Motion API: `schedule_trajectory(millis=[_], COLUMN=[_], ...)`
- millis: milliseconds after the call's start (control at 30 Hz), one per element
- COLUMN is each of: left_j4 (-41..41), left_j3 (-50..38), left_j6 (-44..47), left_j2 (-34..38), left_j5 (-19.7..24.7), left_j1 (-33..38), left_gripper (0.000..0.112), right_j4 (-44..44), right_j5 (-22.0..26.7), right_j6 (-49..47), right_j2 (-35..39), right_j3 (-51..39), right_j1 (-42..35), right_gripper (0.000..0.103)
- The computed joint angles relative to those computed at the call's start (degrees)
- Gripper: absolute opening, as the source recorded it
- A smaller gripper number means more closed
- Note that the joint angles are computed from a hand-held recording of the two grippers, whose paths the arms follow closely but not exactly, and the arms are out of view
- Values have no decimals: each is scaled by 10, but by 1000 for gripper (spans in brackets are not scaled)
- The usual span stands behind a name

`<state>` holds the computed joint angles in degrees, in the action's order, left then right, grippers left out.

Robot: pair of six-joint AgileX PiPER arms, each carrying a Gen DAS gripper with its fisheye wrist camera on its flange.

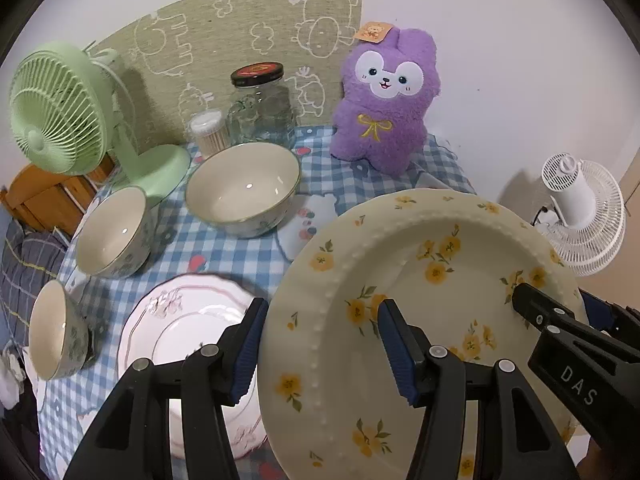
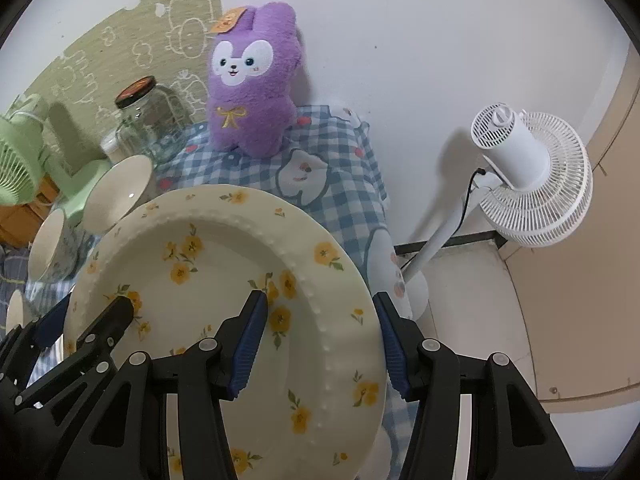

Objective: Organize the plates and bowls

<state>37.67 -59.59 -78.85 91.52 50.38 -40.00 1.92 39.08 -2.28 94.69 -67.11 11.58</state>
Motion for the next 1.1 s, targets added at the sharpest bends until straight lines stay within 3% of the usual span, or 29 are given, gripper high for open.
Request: schedule_trajectory(millis=[667,1100], left_j4=[-5,-1], left_j3=[147,190], left_j6=[-89,-155], left_j2=[-151,-172], left_j5=[55,71], left_j1=[-134,-242], left_gripper=[57,57], right_j4=[-61,-96], right_j5=[20,40], right_j6=[94,133], right_j2=[-202,-291], right_j3=[180,278], right_j1=[78,95], right_gripper=[57,57])
